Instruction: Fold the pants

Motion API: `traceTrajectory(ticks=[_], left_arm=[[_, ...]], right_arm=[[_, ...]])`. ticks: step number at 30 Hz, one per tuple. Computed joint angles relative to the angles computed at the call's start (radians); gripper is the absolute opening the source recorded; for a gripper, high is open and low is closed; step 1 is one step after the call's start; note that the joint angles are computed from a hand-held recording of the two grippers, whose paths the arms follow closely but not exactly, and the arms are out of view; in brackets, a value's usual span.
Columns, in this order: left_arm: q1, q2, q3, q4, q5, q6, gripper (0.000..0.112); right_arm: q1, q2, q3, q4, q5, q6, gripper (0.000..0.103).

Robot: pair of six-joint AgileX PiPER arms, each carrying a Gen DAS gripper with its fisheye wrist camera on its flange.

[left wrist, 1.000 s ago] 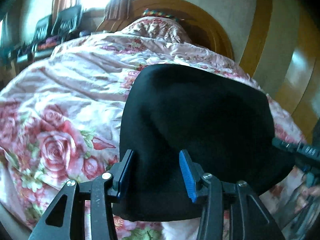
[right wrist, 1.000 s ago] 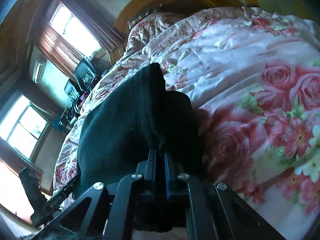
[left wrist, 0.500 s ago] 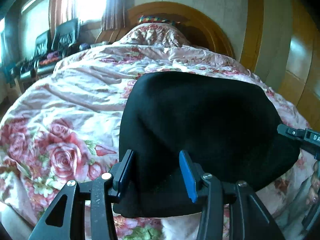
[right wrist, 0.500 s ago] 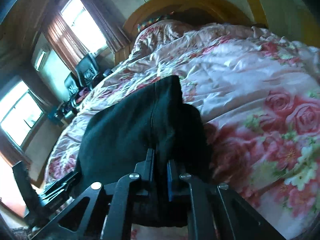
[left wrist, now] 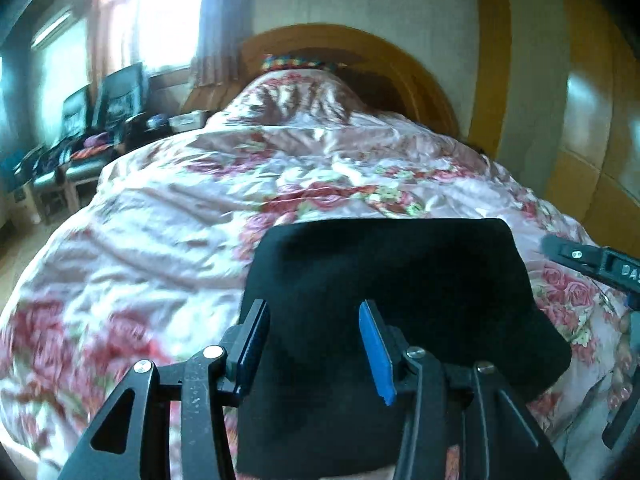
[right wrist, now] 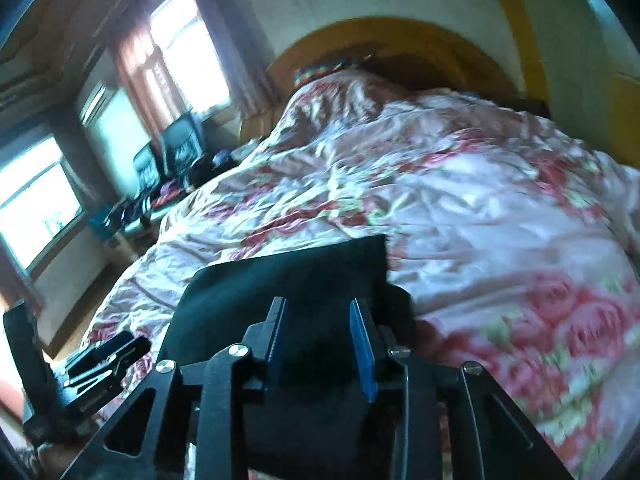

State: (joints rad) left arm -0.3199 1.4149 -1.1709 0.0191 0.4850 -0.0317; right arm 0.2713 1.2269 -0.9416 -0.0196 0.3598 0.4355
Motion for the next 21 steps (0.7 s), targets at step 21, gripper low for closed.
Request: traceTrajectory(ticks=[21], left_arm=[[0.007, 0.516, -0.494, -0.124, 0.225, 0.121, 0.054]], right_arm=[[0.033, 0.364, -0.166, -0.396, 0.041, 0.331, 0.02]])
